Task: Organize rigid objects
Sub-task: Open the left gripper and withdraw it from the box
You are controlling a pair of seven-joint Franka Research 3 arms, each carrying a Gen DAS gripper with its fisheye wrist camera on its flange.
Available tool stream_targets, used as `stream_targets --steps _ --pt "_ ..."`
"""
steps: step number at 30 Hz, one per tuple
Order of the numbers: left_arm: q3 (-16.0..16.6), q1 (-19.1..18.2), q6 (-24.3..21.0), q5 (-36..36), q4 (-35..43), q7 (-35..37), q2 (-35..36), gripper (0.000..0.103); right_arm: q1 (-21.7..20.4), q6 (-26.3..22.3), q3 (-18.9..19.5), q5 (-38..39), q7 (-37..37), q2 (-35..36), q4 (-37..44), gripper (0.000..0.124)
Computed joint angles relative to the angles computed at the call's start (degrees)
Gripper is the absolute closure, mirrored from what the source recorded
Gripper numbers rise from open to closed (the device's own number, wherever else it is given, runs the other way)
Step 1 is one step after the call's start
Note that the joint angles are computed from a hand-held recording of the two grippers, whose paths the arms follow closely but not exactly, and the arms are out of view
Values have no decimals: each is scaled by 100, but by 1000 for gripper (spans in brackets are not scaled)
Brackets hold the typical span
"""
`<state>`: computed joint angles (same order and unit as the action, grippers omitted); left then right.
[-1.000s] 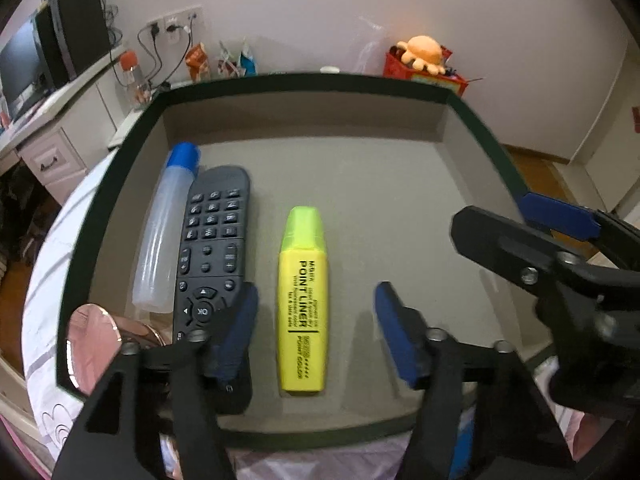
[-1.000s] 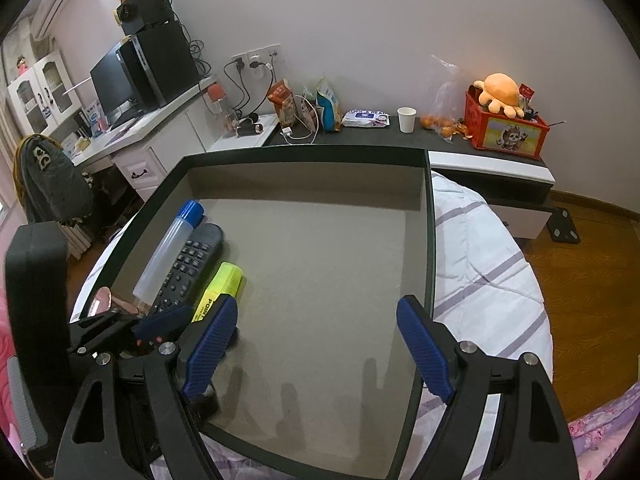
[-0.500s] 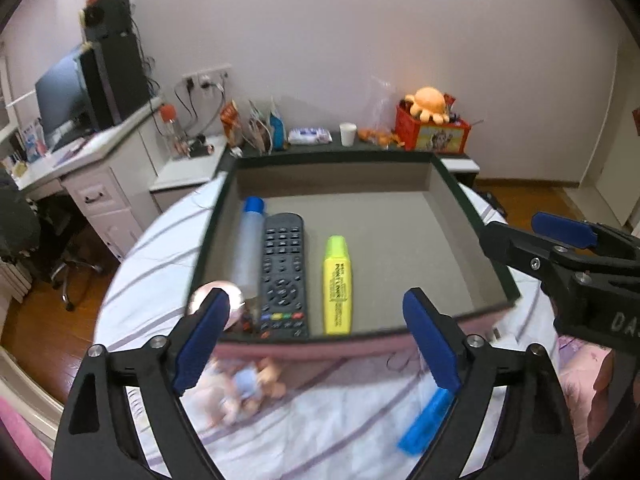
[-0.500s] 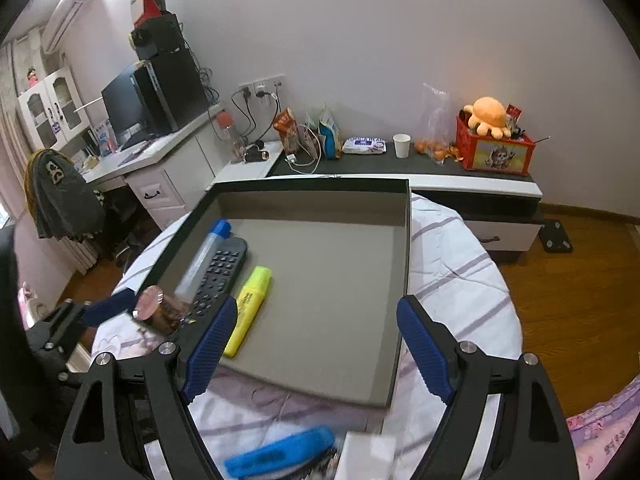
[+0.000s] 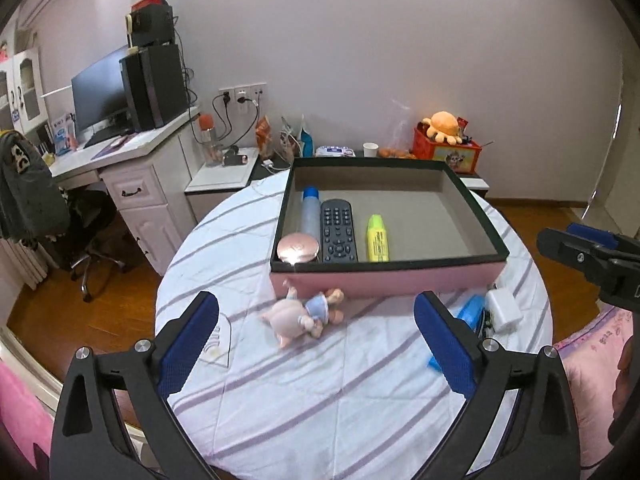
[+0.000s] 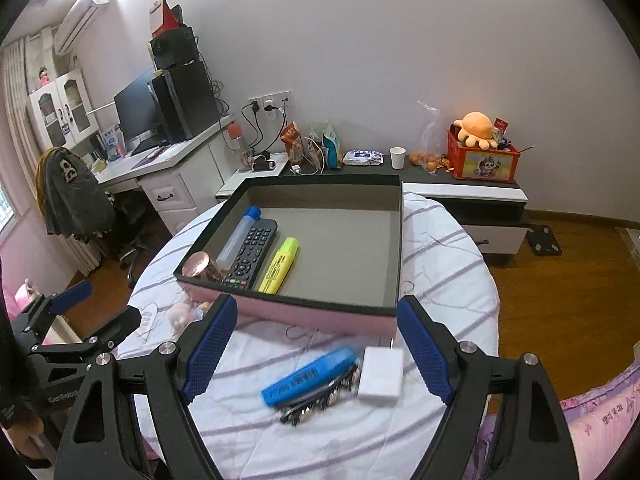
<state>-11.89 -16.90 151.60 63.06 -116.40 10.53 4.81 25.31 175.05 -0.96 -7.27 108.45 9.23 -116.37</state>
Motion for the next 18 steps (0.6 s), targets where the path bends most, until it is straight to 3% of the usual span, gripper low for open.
stream_targets --steps 10,13,18 --pt "-88 -94 -31 -149 -63 314 38 3 30 32 -23 -482 562 -207 -367 40" --pt "-61 -108 5 -272 -42 458 155 3 -320 57 500 509 -225 -78 -411 40" --pt "24 -115 73 -547 -9 763 355 3 -552 37 987 1881 -1087 269 -299 40"
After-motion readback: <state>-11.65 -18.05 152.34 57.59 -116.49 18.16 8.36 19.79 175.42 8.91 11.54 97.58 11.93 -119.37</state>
